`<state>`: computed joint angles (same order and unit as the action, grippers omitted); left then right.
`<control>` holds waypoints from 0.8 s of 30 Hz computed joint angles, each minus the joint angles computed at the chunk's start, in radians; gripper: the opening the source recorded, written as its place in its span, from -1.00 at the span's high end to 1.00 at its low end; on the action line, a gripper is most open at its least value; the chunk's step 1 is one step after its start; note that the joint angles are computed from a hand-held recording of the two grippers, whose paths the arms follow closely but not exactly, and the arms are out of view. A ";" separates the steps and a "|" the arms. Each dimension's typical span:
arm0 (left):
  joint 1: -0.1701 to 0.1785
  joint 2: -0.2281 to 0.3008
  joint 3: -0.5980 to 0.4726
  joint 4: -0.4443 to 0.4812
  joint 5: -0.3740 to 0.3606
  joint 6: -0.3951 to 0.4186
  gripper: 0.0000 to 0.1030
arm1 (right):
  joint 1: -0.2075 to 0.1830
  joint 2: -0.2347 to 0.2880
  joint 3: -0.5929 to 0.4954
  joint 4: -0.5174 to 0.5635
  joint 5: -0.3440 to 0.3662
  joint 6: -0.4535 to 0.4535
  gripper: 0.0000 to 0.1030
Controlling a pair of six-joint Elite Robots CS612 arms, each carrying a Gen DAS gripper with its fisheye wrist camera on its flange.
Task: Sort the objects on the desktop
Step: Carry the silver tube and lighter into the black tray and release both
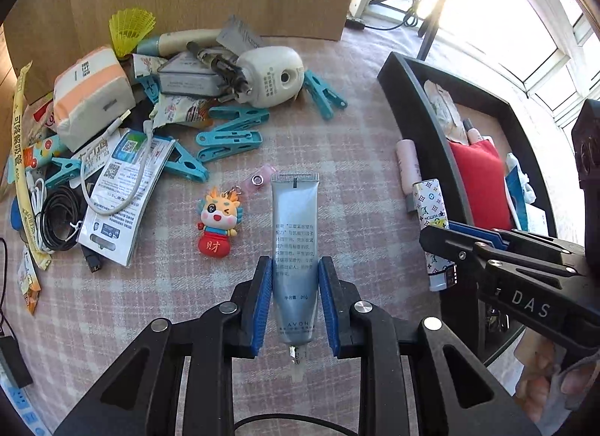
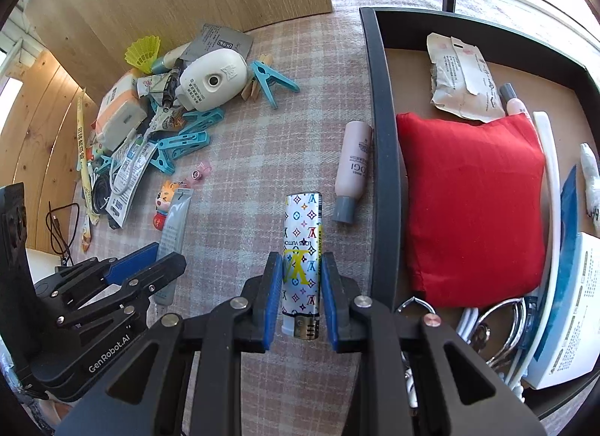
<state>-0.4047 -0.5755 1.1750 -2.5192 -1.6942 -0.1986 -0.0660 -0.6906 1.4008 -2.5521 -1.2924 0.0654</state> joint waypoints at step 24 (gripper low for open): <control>-0.106 0.042 -0.100 0.027 -0.127 0.074 0.54 | -0.121 -0.064 0.103 -0.130 -0.043 0.087 0.60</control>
<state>-0.5107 -0.5333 1.0749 -2.4923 -1.8214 -0.1245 -0.1873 -0.7548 1.5035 -2.6817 -1.3353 0.1526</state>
